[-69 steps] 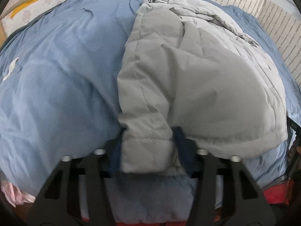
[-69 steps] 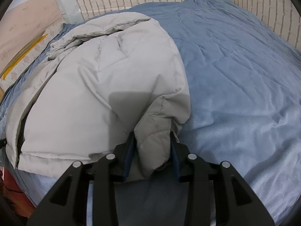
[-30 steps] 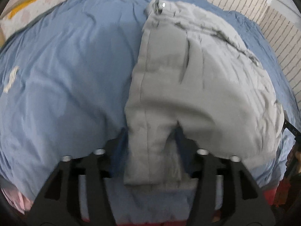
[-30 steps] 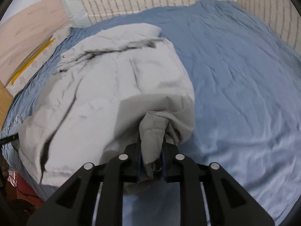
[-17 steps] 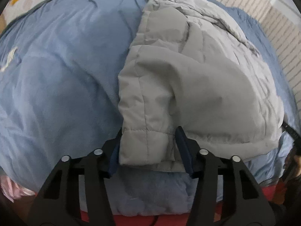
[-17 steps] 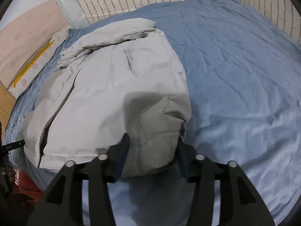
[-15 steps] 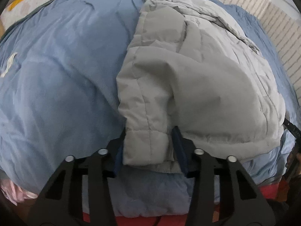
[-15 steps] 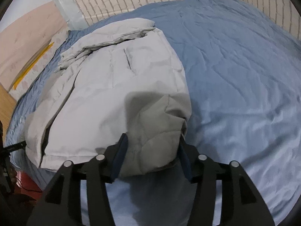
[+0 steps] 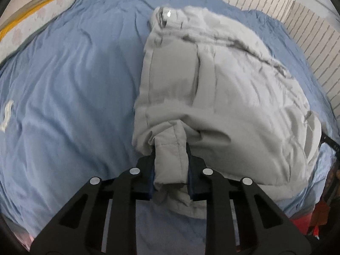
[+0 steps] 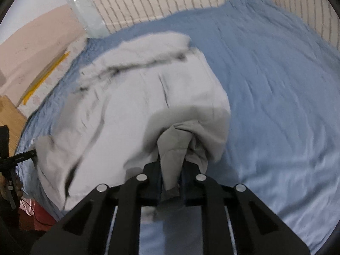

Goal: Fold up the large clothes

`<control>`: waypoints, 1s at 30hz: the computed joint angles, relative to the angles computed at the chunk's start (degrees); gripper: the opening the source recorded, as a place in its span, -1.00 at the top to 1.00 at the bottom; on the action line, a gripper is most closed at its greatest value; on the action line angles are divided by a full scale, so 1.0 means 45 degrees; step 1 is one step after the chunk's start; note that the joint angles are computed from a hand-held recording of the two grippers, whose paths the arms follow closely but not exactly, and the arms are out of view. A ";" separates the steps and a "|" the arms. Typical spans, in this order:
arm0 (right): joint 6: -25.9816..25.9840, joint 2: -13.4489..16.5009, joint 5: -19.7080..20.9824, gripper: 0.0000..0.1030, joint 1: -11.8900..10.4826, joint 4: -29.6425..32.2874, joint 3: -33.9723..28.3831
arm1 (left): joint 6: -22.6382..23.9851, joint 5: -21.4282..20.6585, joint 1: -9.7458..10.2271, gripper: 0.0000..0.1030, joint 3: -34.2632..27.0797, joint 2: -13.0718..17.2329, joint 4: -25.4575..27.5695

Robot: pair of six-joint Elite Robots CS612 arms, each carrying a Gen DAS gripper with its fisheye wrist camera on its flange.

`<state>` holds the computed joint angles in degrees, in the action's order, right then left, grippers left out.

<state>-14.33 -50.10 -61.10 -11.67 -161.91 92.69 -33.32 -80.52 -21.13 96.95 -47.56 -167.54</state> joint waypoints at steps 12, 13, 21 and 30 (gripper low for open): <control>0.0573 0.0779 0.1156 0.75 0.0574 -0.0937 -0.2598 | 0.0990 0.1353 0.0404 0.57 -0.1610 0.0316 -0.0557; 0.0658 0.0869 0.1168 0.75 0.0601 -0.0975 -0.2845 | 0.1063 0.1349 0.0472 0.58 -0.1852 0.0391 -0.0586; 0.2180 0.1952 0.1124 0.75 0.0872 -0.1740 -0.5386 | 0.1813 0.1954 0.0760 0.58 -0.3615 0.0792 -0.0853; 0.3851 0.2806 0.1243 0.75 0.0946 -0.2572 -0.7595 | 0.2760 0.2545 0.0977 0.58 -0.5606 0.1211 -0.1017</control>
<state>3.00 -37.47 -55.51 -7.42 -173.48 58.52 -20.90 -69.07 -16.74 71.72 -42.11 -172.11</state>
